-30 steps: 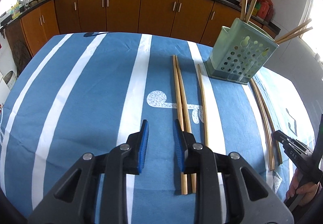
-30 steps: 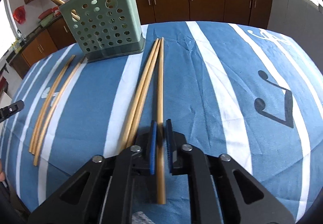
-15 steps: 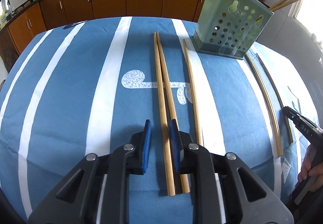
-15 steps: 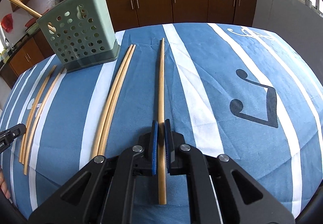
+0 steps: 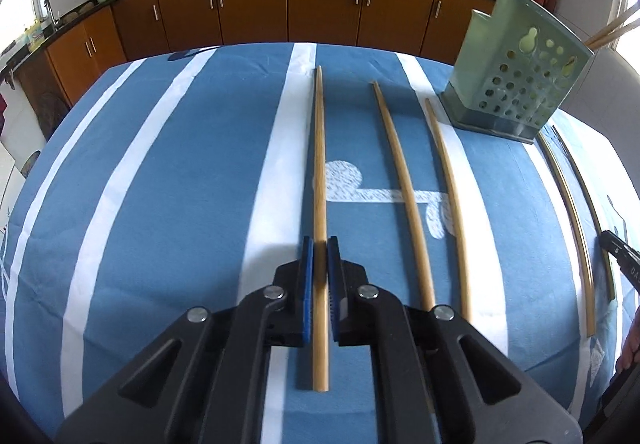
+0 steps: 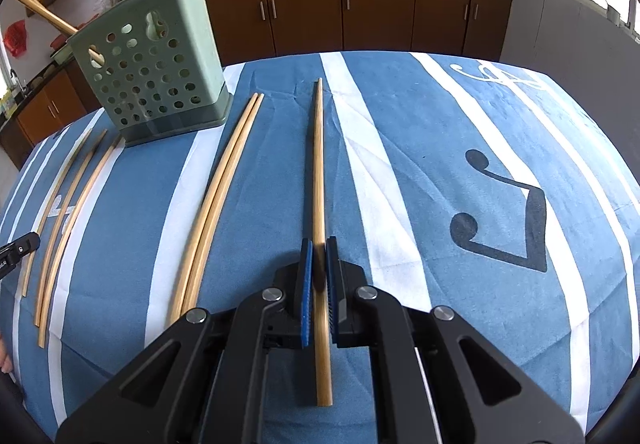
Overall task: Organize utensils
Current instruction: 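Close the left tool on a wooden chopstick while the right tool holds its own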
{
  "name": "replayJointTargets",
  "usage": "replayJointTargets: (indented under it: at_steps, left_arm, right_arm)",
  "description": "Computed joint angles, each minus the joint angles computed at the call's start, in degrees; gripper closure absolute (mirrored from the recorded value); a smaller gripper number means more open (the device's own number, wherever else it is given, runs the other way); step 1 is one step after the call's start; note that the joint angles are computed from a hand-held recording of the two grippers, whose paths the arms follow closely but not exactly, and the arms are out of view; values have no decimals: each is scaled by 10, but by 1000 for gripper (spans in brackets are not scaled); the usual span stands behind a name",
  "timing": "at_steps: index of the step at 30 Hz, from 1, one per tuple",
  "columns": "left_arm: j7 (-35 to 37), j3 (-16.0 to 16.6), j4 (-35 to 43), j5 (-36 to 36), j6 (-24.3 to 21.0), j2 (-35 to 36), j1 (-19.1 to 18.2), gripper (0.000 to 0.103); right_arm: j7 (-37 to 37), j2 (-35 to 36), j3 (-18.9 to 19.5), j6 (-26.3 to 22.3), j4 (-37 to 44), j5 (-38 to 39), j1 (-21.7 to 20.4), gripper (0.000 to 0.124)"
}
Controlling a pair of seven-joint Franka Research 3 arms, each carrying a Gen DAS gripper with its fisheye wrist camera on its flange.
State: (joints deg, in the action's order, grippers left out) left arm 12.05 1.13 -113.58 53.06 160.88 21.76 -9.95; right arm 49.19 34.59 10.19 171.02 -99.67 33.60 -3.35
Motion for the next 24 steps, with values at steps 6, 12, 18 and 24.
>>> replayJointTargets:
  at_steps: [6,12,18,24]
  left_arm:
    - [-73,26,-5,81,16,-1,-23,93]
    - [-94,17,-10,94,37,-2,-6,92]
    - [-141,26,-15,112,65,-3,-4,92]
    - [-139,19,-10,109,49,-1,-3,92]
  right_arm:
    - [-4,8,5,8,8,-1,-5,116]
    - [-5,10,10,6,10,0,-10,116]
    - [-12,10,16,1,11,11,-16,116]
    - [-17,9,17,1,10,18,-16,116]
